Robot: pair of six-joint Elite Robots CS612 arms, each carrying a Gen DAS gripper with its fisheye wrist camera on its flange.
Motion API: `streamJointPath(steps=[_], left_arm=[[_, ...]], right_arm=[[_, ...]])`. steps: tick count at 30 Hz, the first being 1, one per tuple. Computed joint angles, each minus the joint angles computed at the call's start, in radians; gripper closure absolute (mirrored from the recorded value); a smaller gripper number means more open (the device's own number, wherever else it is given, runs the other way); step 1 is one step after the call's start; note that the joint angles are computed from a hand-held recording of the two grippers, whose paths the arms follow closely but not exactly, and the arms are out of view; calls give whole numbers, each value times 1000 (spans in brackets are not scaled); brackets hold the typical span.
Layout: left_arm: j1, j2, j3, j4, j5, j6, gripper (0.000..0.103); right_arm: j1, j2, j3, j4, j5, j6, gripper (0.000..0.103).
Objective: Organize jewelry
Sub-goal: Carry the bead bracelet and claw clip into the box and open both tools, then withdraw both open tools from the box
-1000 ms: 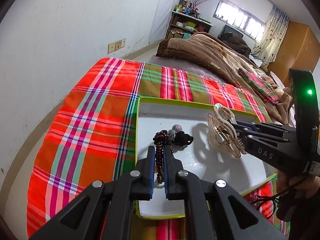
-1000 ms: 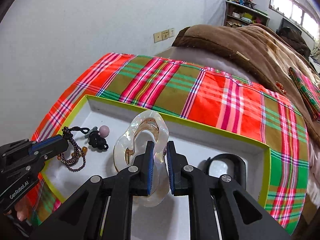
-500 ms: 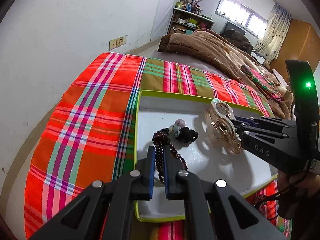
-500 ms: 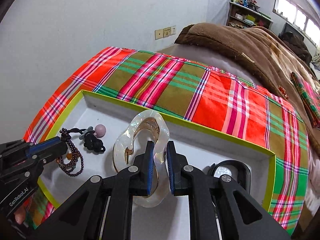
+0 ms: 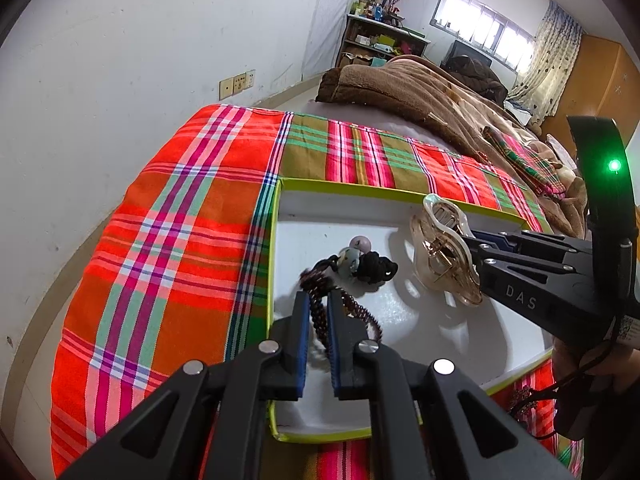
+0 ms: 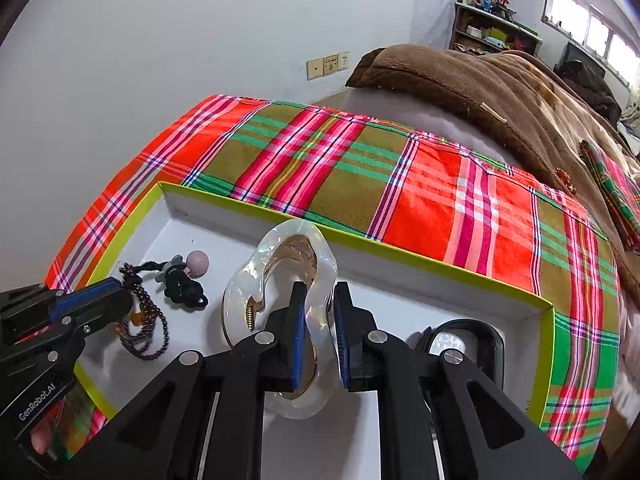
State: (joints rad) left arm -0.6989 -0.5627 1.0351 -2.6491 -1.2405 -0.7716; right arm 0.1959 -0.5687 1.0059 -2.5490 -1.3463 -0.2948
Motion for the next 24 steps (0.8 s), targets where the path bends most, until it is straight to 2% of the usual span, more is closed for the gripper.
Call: streamJointPath(steps=[7,9,15,18,19,20,24], left_arm=[[0,-1,1,-4,-12,-2,88],[0,0,0,-7,-15,0,86],[-3,-2,0,-15,-23,5,77],[-7,-9,11,-29,-17,12,67],[-10,-13,16,-34,-10,14,60],[-13,-18,23,-40,-2,16,57],[-19,-41,57,-75,7,17,57]], right_arm=[[-2,-4,6,-13,6,15,85],[-2,-4,8,-14,9,16,81],[-6,-12,19,-30,23,23,75],[-9,-22,36,-50,32,27,64],[-11,-27,45,-56,39,28,64],[-13,-34,55,-65,45,28,64],[-19,-63,101,-111,53,33,64]])
